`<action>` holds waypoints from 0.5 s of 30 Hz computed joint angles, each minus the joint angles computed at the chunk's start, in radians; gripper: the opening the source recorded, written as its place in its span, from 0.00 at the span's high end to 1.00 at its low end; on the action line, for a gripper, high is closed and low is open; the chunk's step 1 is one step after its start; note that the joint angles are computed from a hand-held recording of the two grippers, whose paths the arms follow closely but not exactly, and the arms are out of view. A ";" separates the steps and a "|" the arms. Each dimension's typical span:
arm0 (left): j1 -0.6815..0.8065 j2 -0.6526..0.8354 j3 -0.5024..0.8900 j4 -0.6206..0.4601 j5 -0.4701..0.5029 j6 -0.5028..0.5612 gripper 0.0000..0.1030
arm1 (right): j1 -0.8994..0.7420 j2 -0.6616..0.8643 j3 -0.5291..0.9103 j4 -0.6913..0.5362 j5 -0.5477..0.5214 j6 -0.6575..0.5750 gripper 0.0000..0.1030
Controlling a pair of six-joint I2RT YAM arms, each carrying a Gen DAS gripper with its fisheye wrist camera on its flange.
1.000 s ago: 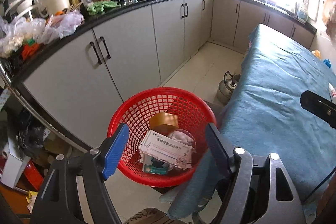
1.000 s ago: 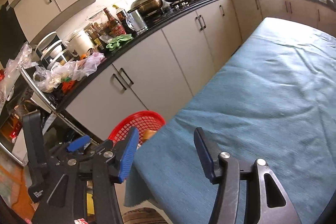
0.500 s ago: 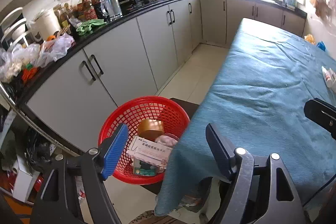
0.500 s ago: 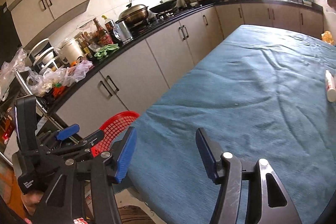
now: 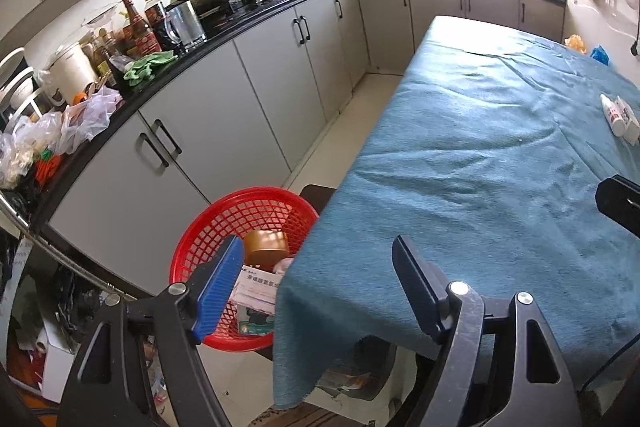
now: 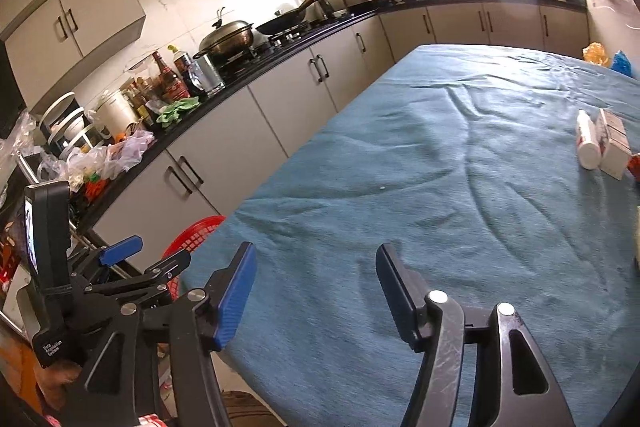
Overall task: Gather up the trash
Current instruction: 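Move both open tools back over the table toward the spray bottle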
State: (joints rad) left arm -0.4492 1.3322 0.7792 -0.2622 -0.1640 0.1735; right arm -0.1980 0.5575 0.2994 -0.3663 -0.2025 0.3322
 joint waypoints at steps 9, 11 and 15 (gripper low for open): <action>-0.092 0.044 0.025 0.000 -0.046 -0.014 0.27 | -0.305 -0.081 -0.017 -0.110 -0.204 -0.136 0.33; -0.111 0.058 0.034 -0.001 -0.054 -0.019 0.27 | -0.421 -0.089 -0.019 -0.147 -0.280 -0.200 0.32; -0.161 0.087 0.063 -0.018 -0.044 -0.040 0.27 | -0.675 -0.059 -0.008 -0.224 -0.438 -0.362 0.31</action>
